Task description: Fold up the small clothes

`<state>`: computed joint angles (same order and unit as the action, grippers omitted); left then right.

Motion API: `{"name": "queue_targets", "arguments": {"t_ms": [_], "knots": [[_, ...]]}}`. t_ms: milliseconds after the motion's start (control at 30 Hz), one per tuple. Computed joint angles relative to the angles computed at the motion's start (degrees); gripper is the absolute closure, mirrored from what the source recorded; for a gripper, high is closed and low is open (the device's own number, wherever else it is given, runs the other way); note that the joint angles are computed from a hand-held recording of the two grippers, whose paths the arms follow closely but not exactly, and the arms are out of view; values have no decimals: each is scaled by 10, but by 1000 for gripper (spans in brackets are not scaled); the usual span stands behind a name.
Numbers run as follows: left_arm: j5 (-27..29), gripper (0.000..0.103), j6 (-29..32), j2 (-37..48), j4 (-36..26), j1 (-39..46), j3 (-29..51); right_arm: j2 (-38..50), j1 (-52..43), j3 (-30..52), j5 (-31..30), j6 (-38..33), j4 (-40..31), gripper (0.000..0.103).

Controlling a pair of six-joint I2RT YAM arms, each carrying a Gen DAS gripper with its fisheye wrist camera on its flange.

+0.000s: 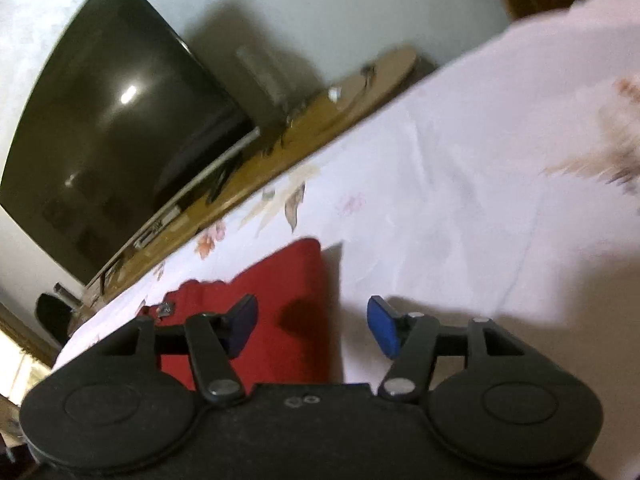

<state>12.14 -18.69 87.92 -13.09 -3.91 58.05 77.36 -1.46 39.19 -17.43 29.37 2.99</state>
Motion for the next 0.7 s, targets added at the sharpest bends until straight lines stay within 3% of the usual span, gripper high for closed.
{"name": "queue_targets", "arguments": {"t_ms": [33,67,167,200,267,333,367,433,467,500,533,633,667,700], "knots": [[-4,100,0,-6,1,-1,-1,21,4,8,-11,-8,4,66],[-8,100,-3,-16,11,-1,-9,34,12,21,-13,-33,-8,95],[-46,100,-6,-12,-12,-9,-2,-18,44,-1,57,-64,-2,95],[-47,100,-12,-12,7,-10,-15,-31,48,-9,74,-67,0,96],[-69,100,0,-8,7,-22,-10,11,73,8,126,-102,-32,95],[-77,100,5,-6,2,-27,-3,9,82,-4,138,-112,-11,95],[-74,97,8,-8,5,-24,-6,7,82,4,135,-108,-25,90],[-56,73,12,-25,-2,-14,-12,-13,81,-1,137,-93,-32,74],[-52,31,13,-46,2,-7,-26,-44,91,-15,159,-89,-38,60],[-62,2,16,-77,18,-1,-55,-80,97,-32,173,-90,-38,52],[-85,1,21,-122,54,5,-98,-124,104,-59,181,-92,-31,50],[-25,1,28,-180,52,87,-144,-237,122,-103,184,-83,-80,49],[-1,7,24,-190,57,123,-158,-268,136,-113,193,-75,-101,49],[25,20,21,-194,64,164,-168,-287,144,-116,197,-70,-118,49]]}}
